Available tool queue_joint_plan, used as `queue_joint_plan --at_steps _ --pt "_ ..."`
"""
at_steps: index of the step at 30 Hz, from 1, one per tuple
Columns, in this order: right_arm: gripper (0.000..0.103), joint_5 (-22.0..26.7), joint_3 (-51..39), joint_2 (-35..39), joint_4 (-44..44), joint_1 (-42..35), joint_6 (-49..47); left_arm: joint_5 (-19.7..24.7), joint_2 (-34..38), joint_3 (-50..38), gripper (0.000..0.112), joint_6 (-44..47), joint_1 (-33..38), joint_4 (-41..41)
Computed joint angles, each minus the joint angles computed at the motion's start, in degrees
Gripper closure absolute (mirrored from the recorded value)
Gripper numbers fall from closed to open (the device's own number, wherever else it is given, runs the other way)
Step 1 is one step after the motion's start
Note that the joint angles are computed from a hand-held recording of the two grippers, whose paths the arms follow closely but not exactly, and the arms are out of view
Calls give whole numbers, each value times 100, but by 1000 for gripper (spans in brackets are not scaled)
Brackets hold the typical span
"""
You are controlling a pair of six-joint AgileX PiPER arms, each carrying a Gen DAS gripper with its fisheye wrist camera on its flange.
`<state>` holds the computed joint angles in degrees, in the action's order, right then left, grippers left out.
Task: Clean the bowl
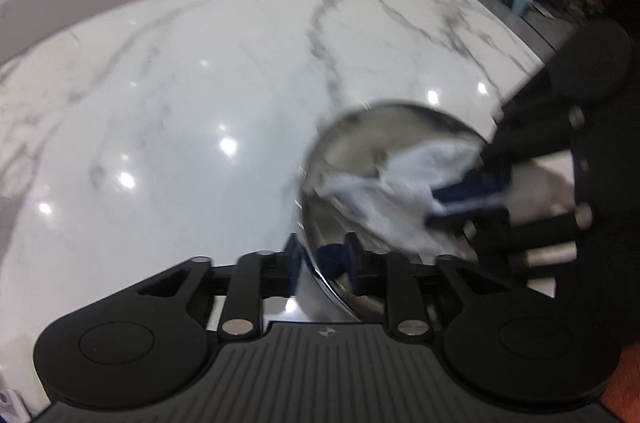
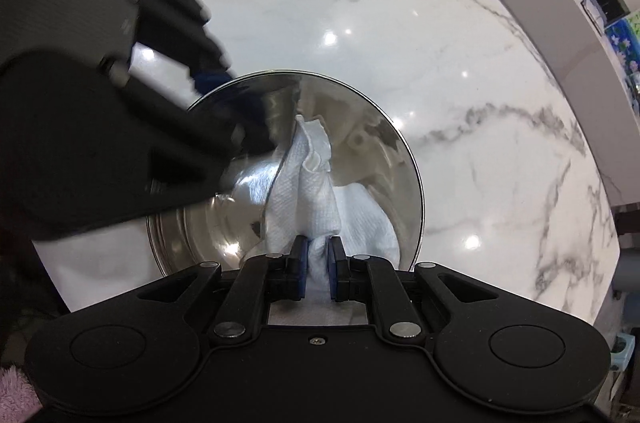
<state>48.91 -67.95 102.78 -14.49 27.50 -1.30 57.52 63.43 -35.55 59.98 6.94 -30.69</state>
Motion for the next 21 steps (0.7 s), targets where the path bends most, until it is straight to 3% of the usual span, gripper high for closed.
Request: queue_joint_plan --at_steps 5,11,17,21 --pt "94 -172 50 14 371 -414 -351 84 53 -28 90 81 135 -60" --pt "94 -363 152 79 492 -691 -641 -231 -50 28 99 -72 57 -185" --pt "94 -270 36 178 2581 -1498 -2180 -666 -128 85 99 -396 -154 -167" --pt "94 -271 -44 336 2738 -1690 -2416 -697 -128 94 99 -351 -153 -170"
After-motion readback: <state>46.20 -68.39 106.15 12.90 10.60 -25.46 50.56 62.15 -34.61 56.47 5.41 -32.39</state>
